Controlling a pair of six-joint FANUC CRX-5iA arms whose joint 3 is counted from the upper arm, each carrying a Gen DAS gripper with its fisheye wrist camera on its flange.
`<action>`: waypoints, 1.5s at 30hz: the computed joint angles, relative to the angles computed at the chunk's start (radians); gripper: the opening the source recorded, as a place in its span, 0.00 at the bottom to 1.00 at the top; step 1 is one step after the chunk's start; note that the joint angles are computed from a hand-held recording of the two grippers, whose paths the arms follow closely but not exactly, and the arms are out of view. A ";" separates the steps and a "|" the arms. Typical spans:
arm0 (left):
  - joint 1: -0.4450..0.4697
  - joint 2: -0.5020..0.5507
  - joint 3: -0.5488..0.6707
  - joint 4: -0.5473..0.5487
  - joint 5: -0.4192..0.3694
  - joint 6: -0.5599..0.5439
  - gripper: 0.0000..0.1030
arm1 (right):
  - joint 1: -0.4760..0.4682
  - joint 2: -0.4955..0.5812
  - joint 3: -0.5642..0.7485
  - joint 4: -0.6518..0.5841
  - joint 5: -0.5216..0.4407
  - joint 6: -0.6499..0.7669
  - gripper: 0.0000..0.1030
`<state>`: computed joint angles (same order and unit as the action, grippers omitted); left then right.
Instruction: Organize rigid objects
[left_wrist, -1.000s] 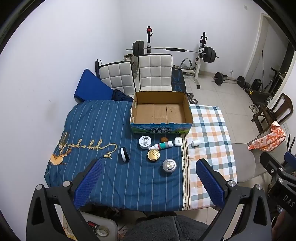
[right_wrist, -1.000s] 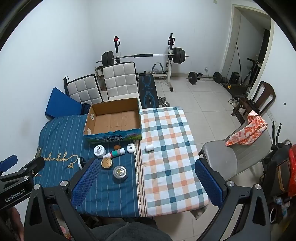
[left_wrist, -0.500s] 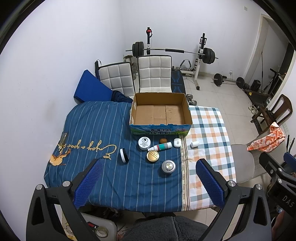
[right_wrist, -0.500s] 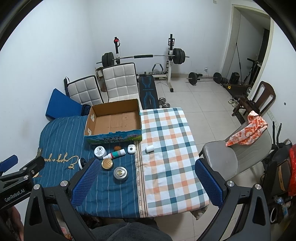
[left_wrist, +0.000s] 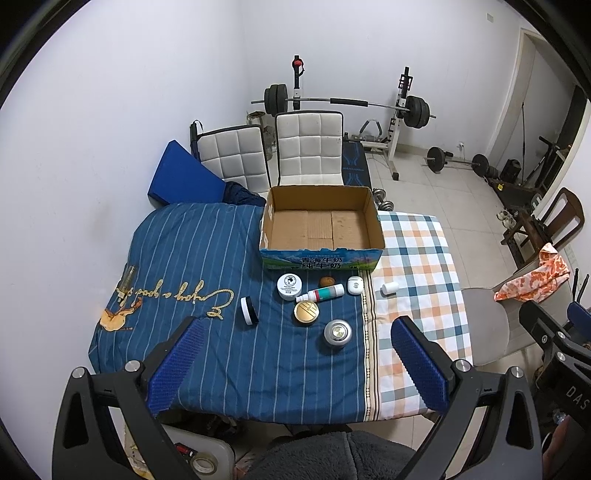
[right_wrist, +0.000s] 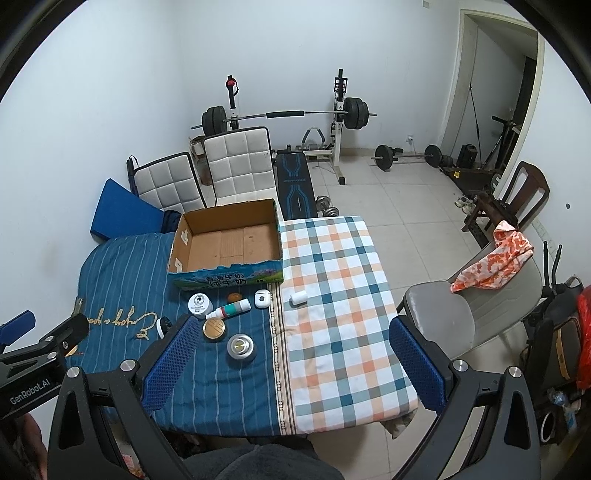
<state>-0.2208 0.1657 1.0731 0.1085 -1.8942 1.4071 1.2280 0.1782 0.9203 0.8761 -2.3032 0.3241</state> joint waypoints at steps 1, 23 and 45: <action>0.001 -0.005 -0.008 0.001 0.004 -0.001 1.00 | 0.004 -0.003 -0.007 0.000 0.000 -0.004 1.00; 0.008 -0.013 -0.028 0.010 0.014 -0.001 1.00 | -0.001 0.026 0.043 0.014 -0.005 0.018 1.00; 0.010 -0.008 -0.037 0.012 0.014 -0.002 1.00 | -0.003 -0.008 -0.009 -0.012 0.015 -0.011 1.00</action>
<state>-0.2103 0.1573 1.0362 0.1209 -1.8803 1.4056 1.2246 0.1705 0.9113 0.8641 -2.2885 0.3134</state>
